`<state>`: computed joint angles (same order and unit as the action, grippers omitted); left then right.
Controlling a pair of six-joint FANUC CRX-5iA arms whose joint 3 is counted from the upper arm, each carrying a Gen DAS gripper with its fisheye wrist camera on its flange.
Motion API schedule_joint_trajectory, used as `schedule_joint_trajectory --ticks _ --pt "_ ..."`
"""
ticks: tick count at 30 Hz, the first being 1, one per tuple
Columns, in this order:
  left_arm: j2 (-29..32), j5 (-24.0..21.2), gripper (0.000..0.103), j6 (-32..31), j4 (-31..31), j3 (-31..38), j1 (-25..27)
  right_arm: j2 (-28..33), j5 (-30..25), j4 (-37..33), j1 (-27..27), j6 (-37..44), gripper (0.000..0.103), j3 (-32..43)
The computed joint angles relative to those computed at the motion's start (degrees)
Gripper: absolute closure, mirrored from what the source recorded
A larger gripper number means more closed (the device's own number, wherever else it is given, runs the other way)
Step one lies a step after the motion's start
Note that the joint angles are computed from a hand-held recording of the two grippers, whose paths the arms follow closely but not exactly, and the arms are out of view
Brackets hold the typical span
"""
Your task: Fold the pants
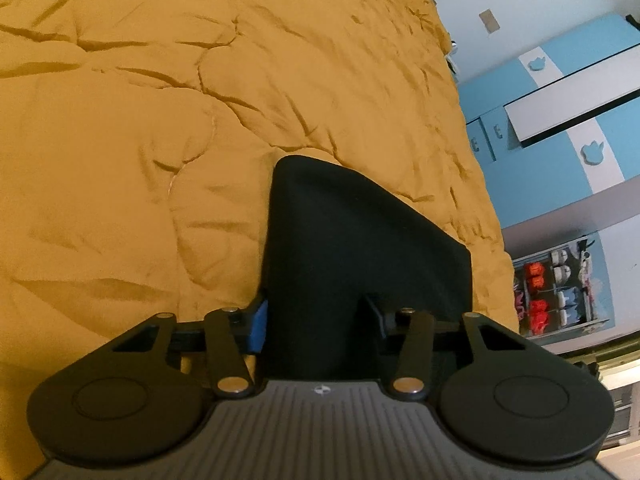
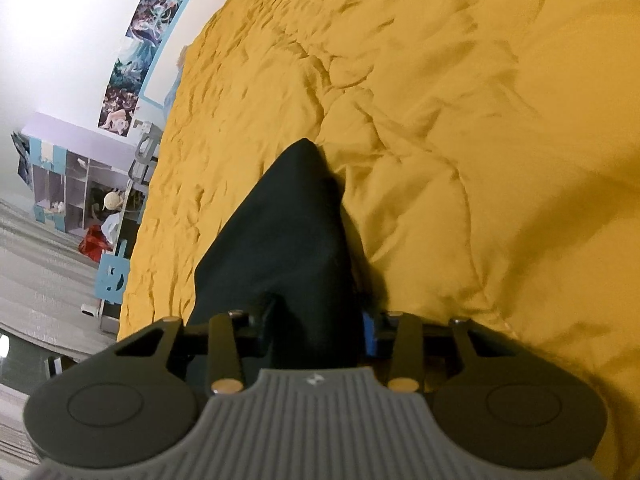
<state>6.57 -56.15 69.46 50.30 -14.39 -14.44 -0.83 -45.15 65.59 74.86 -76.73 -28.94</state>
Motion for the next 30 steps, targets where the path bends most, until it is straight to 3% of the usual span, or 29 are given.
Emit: schedule_joint_trajectory --ticks 6,14,21,30 --pt "0.0 0.0 0.063 3.3 -5.9 3.0 -1.2 0.7 -0.8 -2.6 0.2 5.8 0.074 1.9" --pt "-0.6 -0.3 0.076 3.2 -11.7 6.2 -2.6 1.0 -1.6 -4.7 0.3 9.0 0.078 3.3" --pt "-2.2 0.4 0.081 1.8 -11.6 5.6 -2.6 2.4 -6.5 -10.7 1.6 18.5 0.083 9.1" --pt "-5.8 -0.5 0.082 -1.8 -8.3 3.7 -1.5 5.9 -16.9 -15.7 4.6 31.2 0.084 20.0"
